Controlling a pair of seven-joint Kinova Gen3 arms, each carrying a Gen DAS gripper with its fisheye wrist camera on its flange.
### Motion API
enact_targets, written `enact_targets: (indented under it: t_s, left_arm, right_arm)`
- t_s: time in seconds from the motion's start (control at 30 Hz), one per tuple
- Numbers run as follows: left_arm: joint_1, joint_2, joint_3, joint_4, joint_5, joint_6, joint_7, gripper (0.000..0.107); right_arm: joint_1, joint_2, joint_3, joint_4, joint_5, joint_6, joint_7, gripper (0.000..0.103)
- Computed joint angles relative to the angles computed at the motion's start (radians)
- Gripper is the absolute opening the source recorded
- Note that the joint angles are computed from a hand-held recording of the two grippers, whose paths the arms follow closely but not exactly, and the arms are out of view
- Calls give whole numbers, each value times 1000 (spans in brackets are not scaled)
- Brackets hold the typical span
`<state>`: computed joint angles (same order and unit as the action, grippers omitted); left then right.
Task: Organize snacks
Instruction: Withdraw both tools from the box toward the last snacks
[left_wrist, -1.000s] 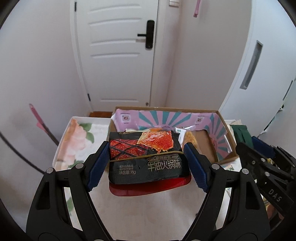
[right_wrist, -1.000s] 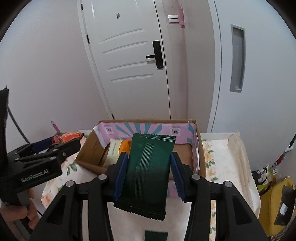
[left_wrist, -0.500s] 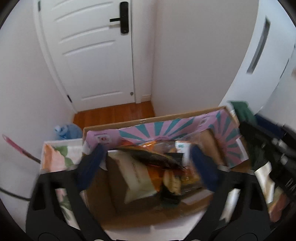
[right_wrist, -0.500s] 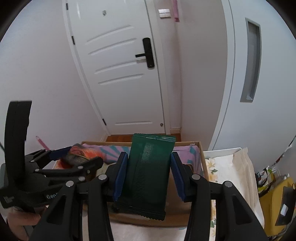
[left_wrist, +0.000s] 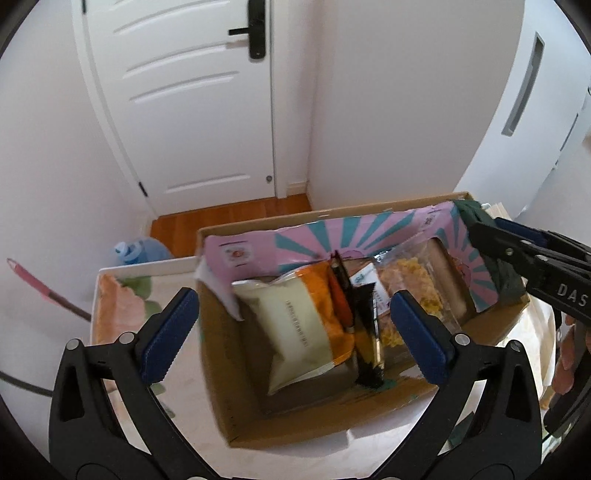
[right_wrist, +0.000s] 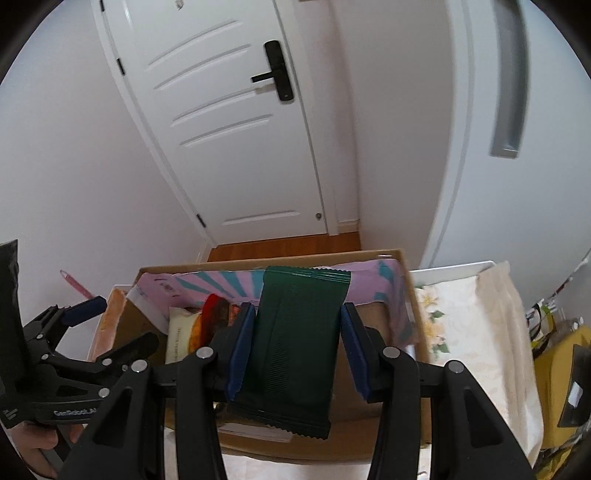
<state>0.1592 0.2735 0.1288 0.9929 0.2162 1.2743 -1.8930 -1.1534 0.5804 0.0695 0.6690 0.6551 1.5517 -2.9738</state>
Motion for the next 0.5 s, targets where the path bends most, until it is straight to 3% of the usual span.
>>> enact_targets:
  t_s: [0.17,0.23,0.3,0.4,0.5]
  left_arm:
    - [-26,-15,-10,18,7,3,-10,102]
    - [-33,-20,-12,21,11,6,-8,102]
    - [-43,-27,-15,28,18,9,-8,102]
    - [-62,-40,-18,39,35,8,-15,102]
    - [-82,-56,-19,54,63,5,-28,102]
  right_arm:
    - [29,47,-3,-83,-38,-31,67,43]
    - [41,50,1,-80,-62,-59,53,53]
    - [40,33,12,-35,-66,-106,-1,86]
    - [15,-8,21,46,-27,-158,-69,90]
    - [-6,-13,18,40,4,-117,-81,90]
